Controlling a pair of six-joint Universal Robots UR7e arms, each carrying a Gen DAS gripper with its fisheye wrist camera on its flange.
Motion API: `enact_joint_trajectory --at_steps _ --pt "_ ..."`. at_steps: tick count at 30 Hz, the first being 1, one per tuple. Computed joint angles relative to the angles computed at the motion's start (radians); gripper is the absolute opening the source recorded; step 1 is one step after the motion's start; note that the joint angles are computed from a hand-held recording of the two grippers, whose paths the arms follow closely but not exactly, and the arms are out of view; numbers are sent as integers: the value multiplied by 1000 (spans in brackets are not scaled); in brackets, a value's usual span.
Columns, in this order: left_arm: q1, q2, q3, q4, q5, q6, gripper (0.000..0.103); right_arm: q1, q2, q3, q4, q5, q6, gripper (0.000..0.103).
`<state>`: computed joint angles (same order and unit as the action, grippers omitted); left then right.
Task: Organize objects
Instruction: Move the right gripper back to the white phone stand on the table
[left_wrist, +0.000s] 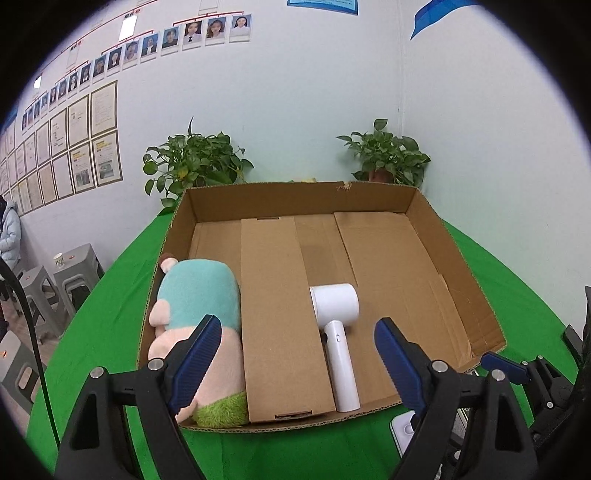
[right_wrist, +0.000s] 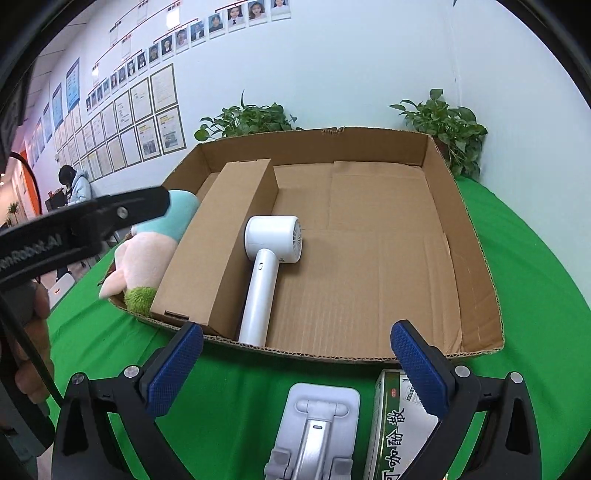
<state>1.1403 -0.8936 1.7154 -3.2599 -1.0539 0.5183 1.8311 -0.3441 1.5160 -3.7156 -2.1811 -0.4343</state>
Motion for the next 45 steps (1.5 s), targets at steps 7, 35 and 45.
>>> enact_joint_trajectory --at_steps 7,35,45 --pt "1 -1 11 13 15 -6 85 -14 -8 24 10 21 21 102" --pt "90 -47 62 349 -198 -123 83 -94 -44 178 122 50 60 86" --pt "109 -37 39 415 -233 -155 83 -78 -42 191 172 44 27 90"
